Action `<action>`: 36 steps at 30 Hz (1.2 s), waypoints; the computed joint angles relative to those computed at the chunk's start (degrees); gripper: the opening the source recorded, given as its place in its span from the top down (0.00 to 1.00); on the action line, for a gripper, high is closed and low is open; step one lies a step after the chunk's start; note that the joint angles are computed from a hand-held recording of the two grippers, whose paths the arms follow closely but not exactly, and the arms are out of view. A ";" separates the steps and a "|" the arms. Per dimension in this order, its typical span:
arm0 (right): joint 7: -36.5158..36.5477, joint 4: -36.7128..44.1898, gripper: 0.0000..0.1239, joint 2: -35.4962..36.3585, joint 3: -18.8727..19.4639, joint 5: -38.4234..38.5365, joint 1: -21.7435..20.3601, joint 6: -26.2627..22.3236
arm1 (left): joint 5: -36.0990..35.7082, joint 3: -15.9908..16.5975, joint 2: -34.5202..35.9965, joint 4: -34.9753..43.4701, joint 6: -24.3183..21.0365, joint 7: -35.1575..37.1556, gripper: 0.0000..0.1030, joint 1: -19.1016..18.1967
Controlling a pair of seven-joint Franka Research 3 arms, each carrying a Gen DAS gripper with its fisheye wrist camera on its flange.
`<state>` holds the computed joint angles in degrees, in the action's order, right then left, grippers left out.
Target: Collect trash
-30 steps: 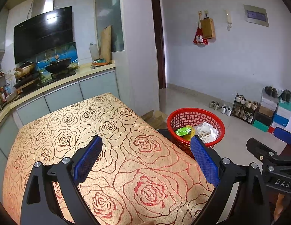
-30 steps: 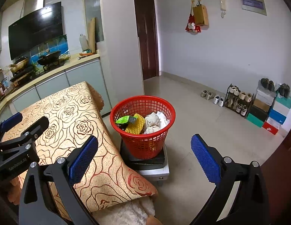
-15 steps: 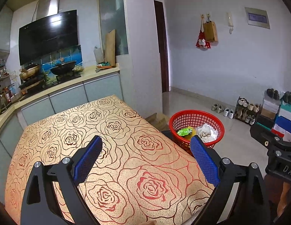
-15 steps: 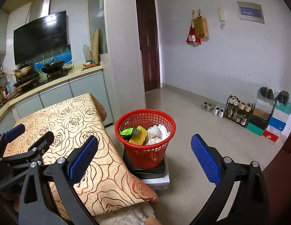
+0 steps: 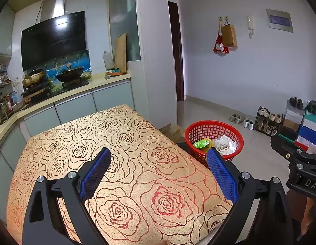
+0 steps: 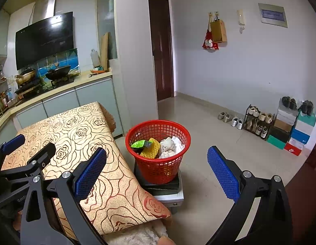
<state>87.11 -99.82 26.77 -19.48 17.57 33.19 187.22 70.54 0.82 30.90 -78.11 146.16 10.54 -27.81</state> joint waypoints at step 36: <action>0.56 -0.58 0.22 -0.06 -1.36 0.05 1.41 -0.10 | 0.49 0.10 -0.09 -0.14 -0.09 -0.30 0.11 -0.10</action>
<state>87.67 -100.40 26.72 -20.84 17.62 34.60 187.13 71.03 0.92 30.81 -78.25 146.07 10.24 -27.91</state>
